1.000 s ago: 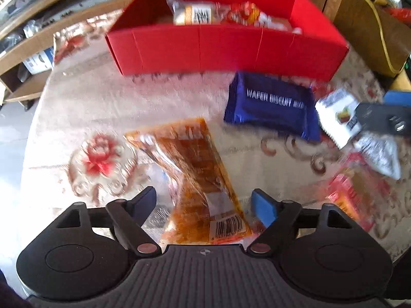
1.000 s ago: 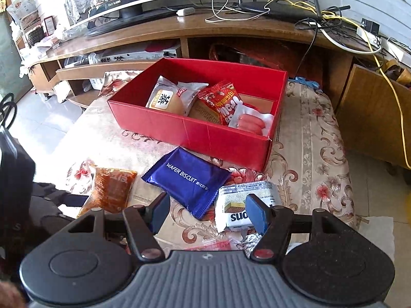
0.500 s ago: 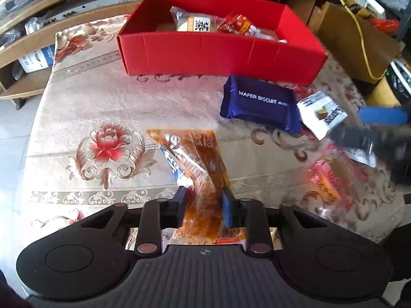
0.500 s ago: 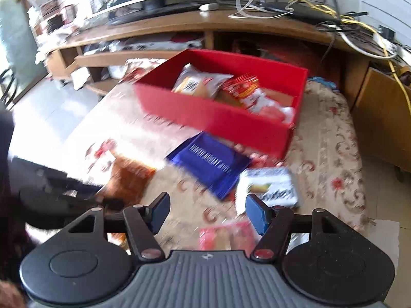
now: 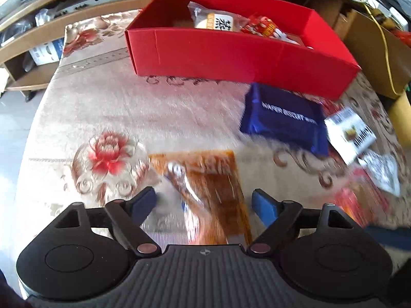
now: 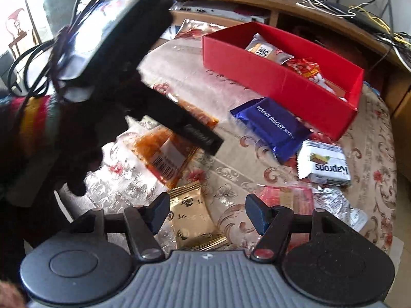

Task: Organize snacks
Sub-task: 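Grasp the orange chip bag with the left gripper while the right moves toward the gold foil packet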

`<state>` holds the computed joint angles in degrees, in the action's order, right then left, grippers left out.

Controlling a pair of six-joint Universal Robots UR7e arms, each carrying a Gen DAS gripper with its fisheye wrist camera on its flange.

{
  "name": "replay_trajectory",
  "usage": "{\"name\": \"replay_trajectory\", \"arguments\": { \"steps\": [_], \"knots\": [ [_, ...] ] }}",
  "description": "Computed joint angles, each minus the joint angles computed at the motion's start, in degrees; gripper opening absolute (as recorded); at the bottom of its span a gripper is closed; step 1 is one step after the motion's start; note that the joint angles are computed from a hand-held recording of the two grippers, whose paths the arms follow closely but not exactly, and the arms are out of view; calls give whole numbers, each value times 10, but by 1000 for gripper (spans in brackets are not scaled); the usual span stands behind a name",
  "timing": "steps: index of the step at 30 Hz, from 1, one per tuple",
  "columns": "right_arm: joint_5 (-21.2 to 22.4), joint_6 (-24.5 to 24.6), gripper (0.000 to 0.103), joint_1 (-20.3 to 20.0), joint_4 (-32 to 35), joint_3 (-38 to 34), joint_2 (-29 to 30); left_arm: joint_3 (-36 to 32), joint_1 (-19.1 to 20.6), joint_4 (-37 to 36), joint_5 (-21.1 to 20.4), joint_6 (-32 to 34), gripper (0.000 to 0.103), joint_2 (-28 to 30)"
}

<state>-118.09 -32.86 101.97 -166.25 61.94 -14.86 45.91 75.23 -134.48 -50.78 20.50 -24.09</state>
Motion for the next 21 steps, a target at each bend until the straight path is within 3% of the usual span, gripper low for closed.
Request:
{"name": "replay_trajectory", "arguments": {
  "steps": [1,5,11,21],
  "knots": [
    [1,-4,58,0,2,-1,1,3,-2,-12,8,15,83,2],
    [-2,-15,58,-2,11,-12,9,32,-3,-17,-18,47,51,-18],
    [-7,8,49,-6,27,-24,14,39,0,6,-63,27,40,-37],
    [-2,30,49,-5,22,-9,4,60,2,13,-75,29,40,-50]
  ]
}}
